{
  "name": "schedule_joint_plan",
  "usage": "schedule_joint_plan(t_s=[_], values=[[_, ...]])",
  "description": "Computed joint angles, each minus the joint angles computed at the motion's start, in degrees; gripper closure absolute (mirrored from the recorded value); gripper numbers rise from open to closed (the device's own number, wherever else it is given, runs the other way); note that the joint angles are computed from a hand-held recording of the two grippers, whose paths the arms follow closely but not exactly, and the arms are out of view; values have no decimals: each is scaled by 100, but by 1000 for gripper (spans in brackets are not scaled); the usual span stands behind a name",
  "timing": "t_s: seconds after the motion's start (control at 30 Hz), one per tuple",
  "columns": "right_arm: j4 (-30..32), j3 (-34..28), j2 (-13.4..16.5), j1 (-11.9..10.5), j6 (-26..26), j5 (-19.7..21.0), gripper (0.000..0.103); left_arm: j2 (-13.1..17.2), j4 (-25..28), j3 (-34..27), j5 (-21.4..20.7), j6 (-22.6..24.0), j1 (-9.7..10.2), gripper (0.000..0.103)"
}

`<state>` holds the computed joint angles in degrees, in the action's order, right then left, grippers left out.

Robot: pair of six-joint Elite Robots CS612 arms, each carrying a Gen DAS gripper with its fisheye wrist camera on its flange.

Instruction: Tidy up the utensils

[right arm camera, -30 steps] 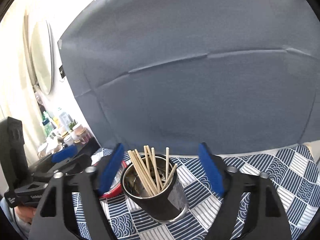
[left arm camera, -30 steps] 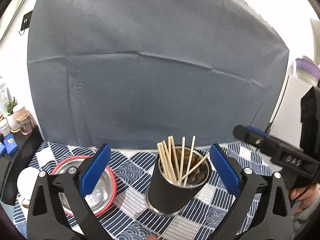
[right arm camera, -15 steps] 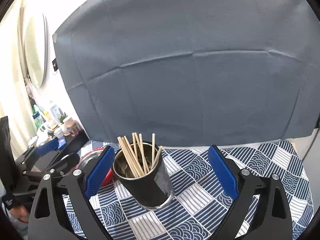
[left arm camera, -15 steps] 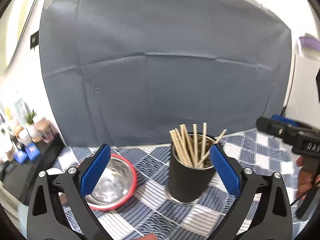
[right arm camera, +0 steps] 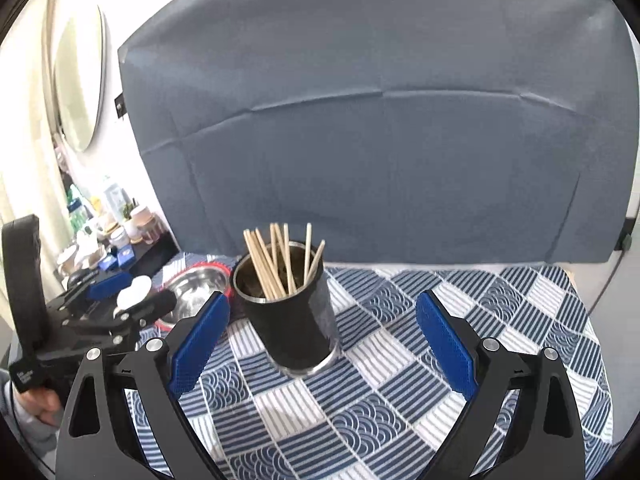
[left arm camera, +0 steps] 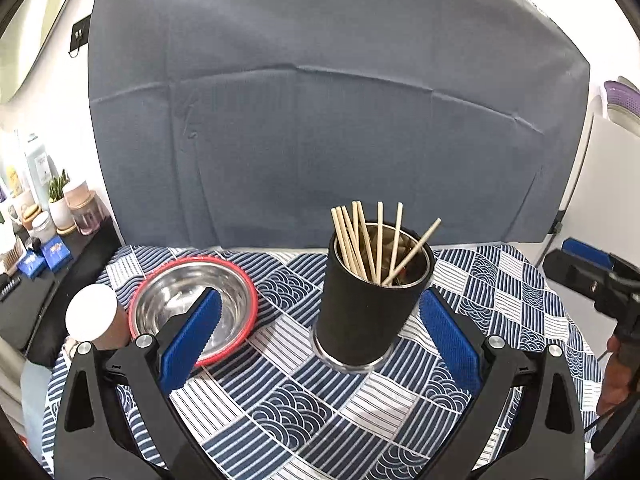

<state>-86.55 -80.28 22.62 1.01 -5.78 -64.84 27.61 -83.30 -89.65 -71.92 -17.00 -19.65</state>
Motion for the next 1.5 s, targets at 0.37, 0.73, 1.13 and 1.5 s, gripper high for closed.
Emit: schedule_joint_plan(t_s=[0.37,0.73,1.13,1.5], values=[[878,-485,147,-5,148,-447,12,-37,762,-194,260,-126,-77,6],[1969,-921,168,65,-257,-899,12,-7,1249,-563,105,-309,-196,6],[2152,-1212,146,94,181,-1162,12,-81,2081,-829,-69,-410,-336,6],[2265,-1312,176,125,63,-1214,12,-81,2334,-920,-14,-546,-365,6]])
